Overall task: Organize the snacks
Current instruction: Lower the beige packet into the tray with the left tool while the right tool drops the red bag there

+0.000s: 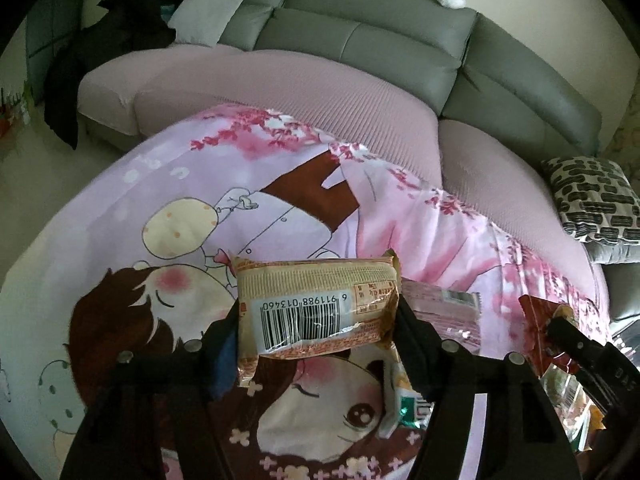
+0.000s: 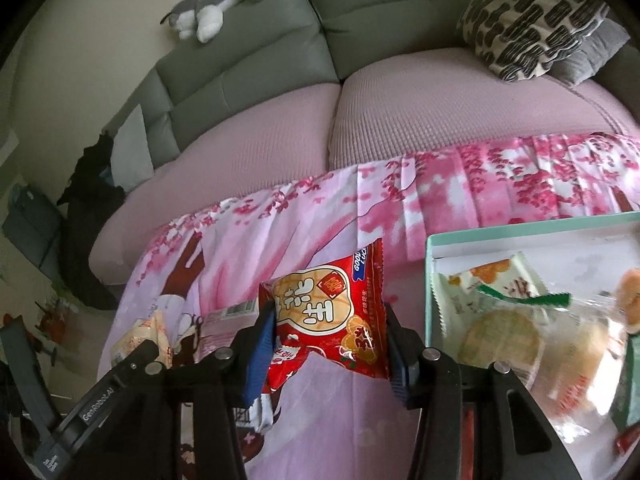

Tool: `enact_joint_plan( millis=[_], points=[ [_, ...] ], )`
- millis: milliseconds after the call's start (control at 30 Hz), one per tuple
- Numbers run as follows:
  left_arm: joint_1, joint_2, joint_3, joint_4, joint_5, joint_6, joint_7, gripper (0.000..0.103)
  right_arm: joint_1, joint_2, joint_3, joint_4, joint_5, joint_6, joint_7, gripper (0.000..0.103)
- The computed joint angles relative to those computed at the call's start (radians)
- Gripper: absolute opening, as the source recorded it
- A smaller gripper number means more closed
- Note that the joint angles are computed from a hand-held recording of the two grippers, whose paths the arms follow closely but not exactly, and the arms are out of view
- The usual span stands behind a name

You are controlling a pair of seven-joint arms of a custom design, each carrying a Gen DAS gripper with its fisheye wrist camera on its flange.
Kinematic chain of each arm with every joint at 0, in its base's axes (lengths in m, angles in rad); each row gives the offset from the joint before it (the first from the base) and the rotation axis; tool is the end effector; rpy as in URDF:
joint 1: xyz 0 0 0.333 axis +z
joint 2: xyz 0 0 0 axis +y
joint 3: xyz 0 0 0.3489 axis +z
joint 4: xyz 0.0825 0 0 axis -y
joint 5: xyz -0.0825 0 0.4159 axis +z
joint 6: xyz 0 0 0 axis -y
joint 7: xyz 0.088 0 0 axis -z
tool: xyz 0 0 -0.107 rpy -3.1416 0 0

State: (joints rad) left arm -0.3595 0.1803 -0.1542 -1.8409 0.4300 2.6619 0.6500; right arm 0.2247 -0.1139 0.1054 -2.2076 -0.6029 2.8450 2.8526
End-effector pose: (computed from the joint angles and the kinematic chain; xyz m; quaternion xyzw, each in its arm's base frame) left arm 0.5959 -0.3421 0.5208 -0.6976 0.6302 -0.3002 0.1616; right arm 0.5352 0.2171 0.5259 -0.4933 0.7739 -0.1830 0.3524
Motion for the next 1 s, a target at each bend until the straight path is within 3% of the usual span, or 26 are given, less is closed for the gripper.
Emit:
enact_joint_plan(
  millis=[500,1000],
  points=[
    [-0.021,-0.026,-0.036,0.009,0.002,0.034,0.051,0.069,-0.053,-0.185,0.053,-0.132,-0.088,-0.087,0.160,0.052],
    [-0.138,0.078,-0.079,0.157,-0.128,0.071,0.331,0.069,-0.204,-0.498,0.063,-0.359,-0.069,-0.184,0.269,0.052]
  ],
)
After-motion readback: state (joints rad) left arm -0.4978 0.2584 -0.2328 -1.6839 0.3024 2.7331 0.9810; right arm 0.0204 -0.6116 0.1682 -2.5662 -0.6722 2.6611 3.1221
